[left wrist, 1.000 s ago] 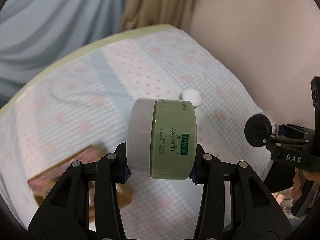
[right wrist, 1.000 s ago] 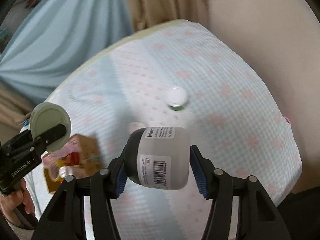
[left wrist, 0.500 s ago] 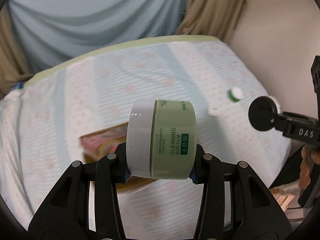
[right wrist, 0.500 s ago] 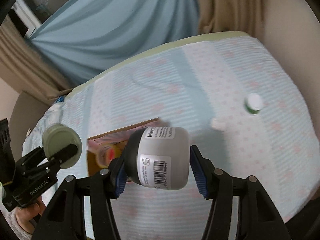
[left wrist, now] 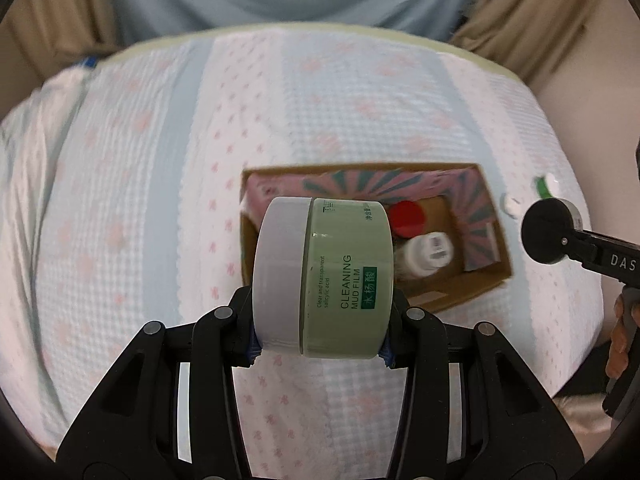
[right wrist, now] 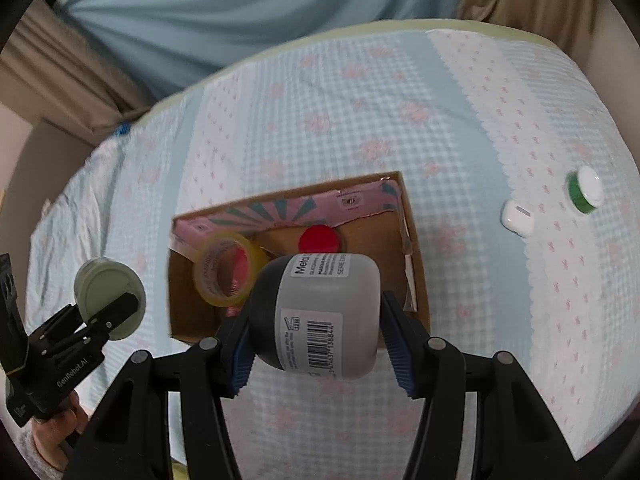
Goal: Organize rigid objects
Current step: 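Carry the pale green jar and black-lidded jar with both tools over the cardboard box, then release the pale green jar with the left tool while the right tool releases the black-lidded jar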
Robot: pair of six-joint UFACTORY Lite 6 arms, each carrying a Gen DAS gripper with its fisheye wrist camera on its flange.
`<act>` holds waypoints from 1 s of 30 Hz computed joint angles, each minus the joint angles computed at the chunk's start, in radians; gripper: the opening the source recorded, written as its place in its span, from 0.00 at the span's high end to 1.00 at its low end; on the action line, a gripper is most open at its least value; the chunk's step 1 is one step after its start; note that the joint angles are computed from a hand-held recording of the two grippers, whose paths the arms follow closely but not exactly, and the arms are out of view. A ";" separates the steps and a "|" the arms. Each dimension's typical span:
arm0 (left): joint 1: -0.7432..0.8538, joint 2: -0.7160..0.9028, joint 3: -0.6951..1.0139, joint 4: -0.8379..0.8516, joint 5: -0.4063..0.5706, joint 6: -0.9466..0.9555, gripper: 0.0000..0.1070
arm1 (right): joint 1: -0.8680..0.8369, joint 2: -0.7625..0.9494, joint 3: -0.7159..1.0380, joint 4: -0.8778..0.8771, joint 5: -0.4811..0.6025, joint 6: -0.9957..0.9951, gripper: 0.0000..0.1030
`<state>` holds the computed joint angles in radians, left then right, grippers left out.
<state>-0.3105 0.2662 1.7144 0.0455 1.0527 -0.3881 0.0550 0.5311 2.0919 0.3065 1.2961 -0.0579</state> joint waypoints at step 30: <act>0.008 0.182 -0.016 0.079 -0.063 -0.107 0.04 | 0.009 0.123 -0.153 -0.047 -0.206 -0.132 0.00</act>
